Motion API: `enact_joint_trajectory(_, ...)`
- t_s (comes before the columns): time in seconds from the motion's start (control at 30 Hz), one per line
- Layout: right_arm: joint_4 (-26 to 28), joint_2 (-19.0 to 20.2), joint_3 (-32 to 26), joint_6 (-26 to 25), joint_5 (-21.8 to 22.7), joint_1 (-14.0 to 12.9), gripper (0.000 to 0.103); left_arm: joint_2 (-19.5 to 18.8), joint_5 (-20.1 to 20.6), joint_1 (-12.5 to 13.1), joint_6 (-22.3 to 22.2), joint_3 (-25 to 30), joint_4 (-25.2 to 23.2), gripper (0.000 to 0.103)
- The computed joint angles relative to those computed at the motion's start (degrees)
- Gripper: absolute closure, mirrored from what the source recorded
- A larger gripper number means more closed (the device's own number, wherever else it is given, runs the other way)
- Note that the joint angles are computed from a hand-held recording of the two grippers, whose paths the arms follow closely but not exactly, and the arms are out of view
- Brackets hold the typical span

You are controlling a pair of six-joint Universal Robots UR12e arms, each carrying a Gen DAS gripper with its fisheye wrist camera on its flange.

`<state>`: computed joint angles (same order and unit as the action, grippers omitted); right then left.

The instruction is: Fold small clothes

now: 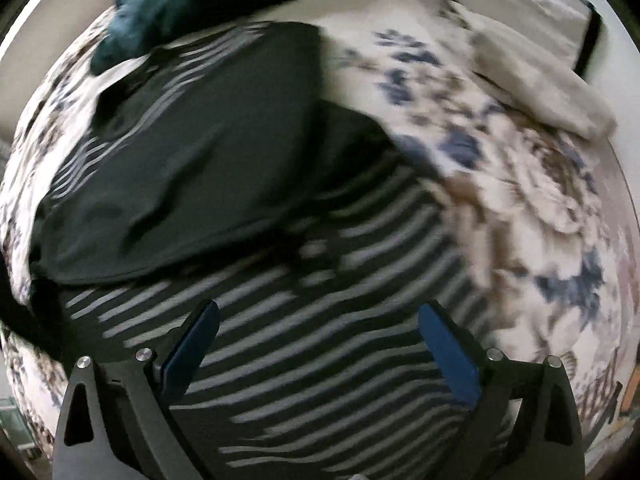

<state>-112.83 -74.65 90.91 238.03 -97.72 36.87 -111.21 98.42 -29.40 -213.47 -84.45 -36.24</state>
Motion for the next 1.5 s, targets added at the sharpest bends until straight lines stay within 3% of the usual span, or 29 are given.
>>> enact_joint_trajectory(0.1, 1.5, -2.2, 2.7, -0.4, -0.9, -1.5, 0.002, -6.6, -5.2, -3.3, 5.5, 7.0, -3.5, 0.096)
enact_joint_trajectory(0.17, 2.2, -3.6, 4.2, -0.5, -1.2, -2.4, 0.002, -9.7, -6.4, -4.8, 9.3, 10.6, -5.4, 0.095)
enact_joint_trajectory(0.33, 1.1, -6.6, 7.6, -2.0, 0.9, -4.9, 0.002, -13.7, -11.2, -5.9, 14.1, 15.9, -11.5, 0.083)
enact_joint_trajectory(0.4, 0.6, -7.4, 8.0, -3.0, 1.5, -5.5, 0.002, -12.4, -14.2, -5.2, 14.1, 14.4, -9.9, 0.058)
enact_joint_trajectory(0.43, 0.3, -7.7, 8.1, -3.5, 1.6, -5.9, 0.002, -11.3, -14.8, -4.8, 13.1, 13.0, -8.4, 0.051)
enact_joint_trajectory(0.5, -0.9, -8.2, 8.1, -4.1, 2.3, -6.7, 0.002, -9.1, -15.3, -3.8, 10.9, 10.1, -6.4, 0.020)
enact_joint_trajectory(0.6, -3.5, -7.7, 6.6, -5.0, 4.2, -7.6, 0.002, -4.0, -10.6, -2.0, 5.5, 3.9, -4.4, 0.017)
enact_joint_trajectory(0.63, -5.1, -7.1, 5.9, -5.5, 5.4, -8.1, 0.002, -1.8, -7.0, -1.2, 3.4, 1.5, -4.9, 0.017)
enact_joint_trajectory(0.77, -12.4, -3.5, 3.3, -6.8, 9.6, -9.7, 0.002, 3.2, 3.2, 2.0, -4.2, -4.9, -10.4, 0.017)
enact_joint_trajectory(0.87, -13.1, 0.3, 0.6, -6.9, 10.3, -10.1, 0.006, 4.8, 5.2, 4.9, -9.4, -7.8, -15.4, 0.017)
enact_joint_trajectory(0.93, -11.9, 3.1, -1.0, -7.2, 12.7, -10.8, 0.037, 5.4, 6.4, 6.3, -11.8, -9.6, -16.1, 0.017)
enact_joint_trajectory(0.97, -10.7, 4.1, -1.7, -7.2, 14.7, -11.1, 0.083, 5.5, 6.9, 6.7, -12.7, -10.1, -16.6, 0.017)
enact_joint_trajectory(1.0, -9.5, 4.8, -2.3, -7.4, 15.3, -11.1, 0.094, 5.8, 7.0, 7.1, -13.0, -10.7, -16.2, 0.017)
enact_joint_trajectory(1.13, -7.6, 5.4, -5.1, -11.7, 5.7, -8.5, 0.097, 6.2, 7.1, 8.2, -14.7, -12.0, -15.4, 0.017)
enact_joint_trajectory(1.2, -3.6, 5.5, -6.0, -10.5, 1.8, -8.0, 0.097, 6.2, 5.9, 8.8, -15.6, -12.3, -15.2, 0.017)
enact_joint_trajectory(1.27, 3.1, 7.1, -8.4, -12.6, 3.6, -8.5, 0.096, 6.3, 4.0, 9.3, -17.2, -12.5, -15.5, 0.017)
enact_joint_trajectory(1.3, 7.2, 8.2, -10.7, -13.3, 4.6, -8.6, 0.090, 6.1, 3.0, 9.6, -17.9, -12.3, -15.6, 0.017)
enact_joint_trajectory(1.37, 9.6, 9.2, -13.8, -14.5, 2.8, -7.9, 0.083, 6.8, -0.3, 10.2, -20.9, -13.1, -14.6, 0.017)
enact_joint_trajectory(1.43, 6.2, 9.7, -16.1, -15.9, 0.9, -6.7, 0.066, 7.6, -4.7, 10.9, -25.1, -14.2, -13.3, 0.017)
enact_joint_trajectory(1.47, 2.4, 10.2, -17.4, -17.4, 1.6, -6.1, 0.054, 8.0, -7.4, 11.3, -27.6, -15.2, -11.3, 0.017)
enact_joint_trajectory(1.5, -0.4, 11.0, -18.4, -19.2, 4.3, -5.9, 0.049, 8.4, -9.1, 11.4, -29.4, -15.9, -10.1, 0.017)
